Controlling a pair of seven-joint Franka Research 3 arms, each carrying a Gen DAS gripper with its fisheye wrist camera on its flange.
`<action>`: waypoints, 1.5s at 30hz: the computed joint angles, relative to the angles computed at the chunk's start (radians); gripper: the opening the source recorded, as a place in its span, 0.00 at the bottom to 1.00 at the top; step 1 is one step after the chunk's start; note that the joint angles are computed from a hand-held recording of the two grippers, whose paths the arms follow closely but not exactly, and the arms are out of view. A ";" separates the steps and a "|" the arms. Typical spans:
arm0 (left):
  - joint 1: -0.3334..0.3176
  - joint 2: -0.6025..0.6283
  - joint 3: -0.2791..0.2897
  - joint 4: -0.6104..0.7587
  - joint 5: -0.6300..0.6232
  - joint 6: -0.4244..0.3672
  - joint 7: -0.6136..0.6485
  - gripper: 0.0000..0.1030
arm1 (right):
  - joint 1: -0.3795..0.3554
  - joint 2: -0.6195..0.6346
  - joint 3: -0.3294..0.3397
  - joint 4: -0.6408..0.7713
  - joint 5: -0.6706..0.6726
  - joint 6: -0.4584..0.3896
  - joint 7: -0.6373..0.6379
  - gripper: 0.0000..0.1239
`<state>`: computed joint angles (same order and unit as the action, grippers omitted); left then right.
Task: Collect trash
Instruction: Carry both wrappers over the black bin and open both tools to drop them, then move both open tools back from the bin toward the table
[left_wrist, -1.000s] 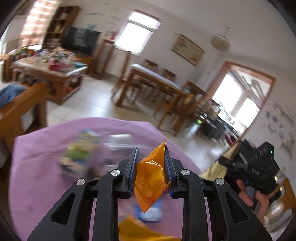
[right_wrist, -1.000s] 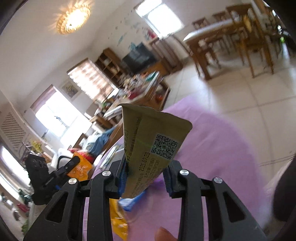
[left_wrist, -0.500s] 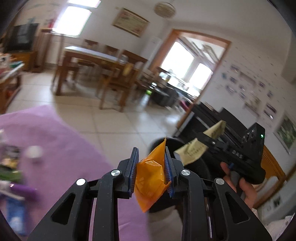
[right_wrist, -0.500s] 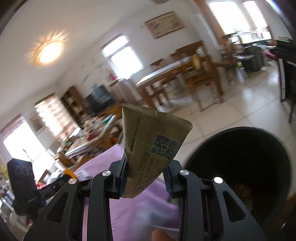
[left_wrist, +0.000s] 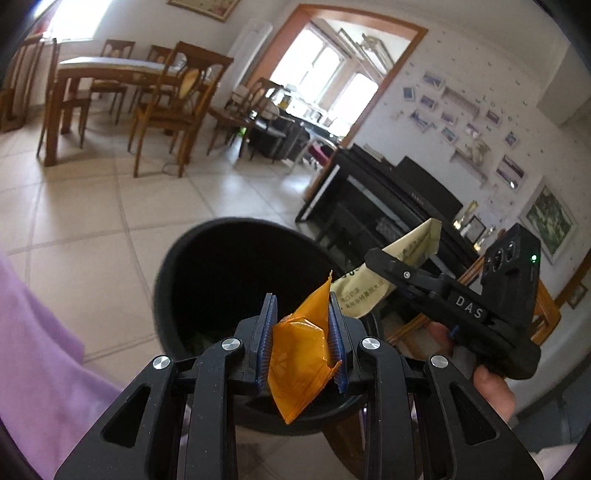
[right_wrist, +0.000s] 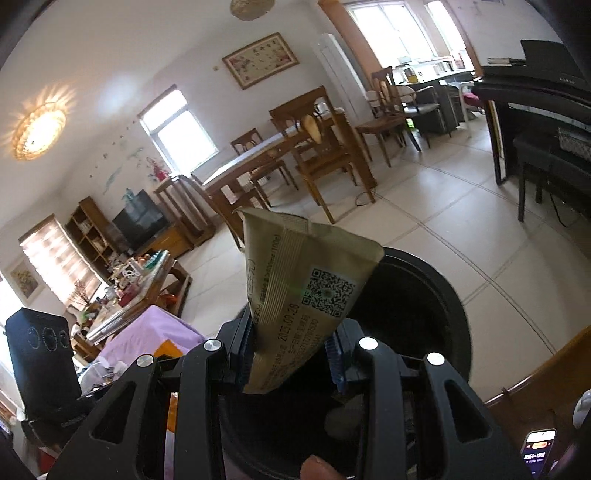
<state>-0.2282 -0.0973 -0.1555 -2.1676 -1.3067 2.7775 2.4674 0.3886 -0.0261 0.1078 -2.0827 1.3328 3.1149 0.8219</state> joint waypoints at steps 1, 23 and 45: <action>-0.003 0.016 -0.004 0.008 0.005 0.002 0.001 0.26 | -0.002 0.000 -0.002 -0.003 0.004 -0.001 -0.004 0.27; -0.056 -0.074 0.003 -0.111 0.218 0.161 -0.113 0.93 | -0.052 -0.015 -0.023 -0.008 0.182 -0.143 -0.126 0.79; 0.425 -0.809 0.235 -0.649 0.768 0.091 -0.528 0.95 | 0.098 0.049 0.080 0.075 -0.358 -0.235 0.234 0.79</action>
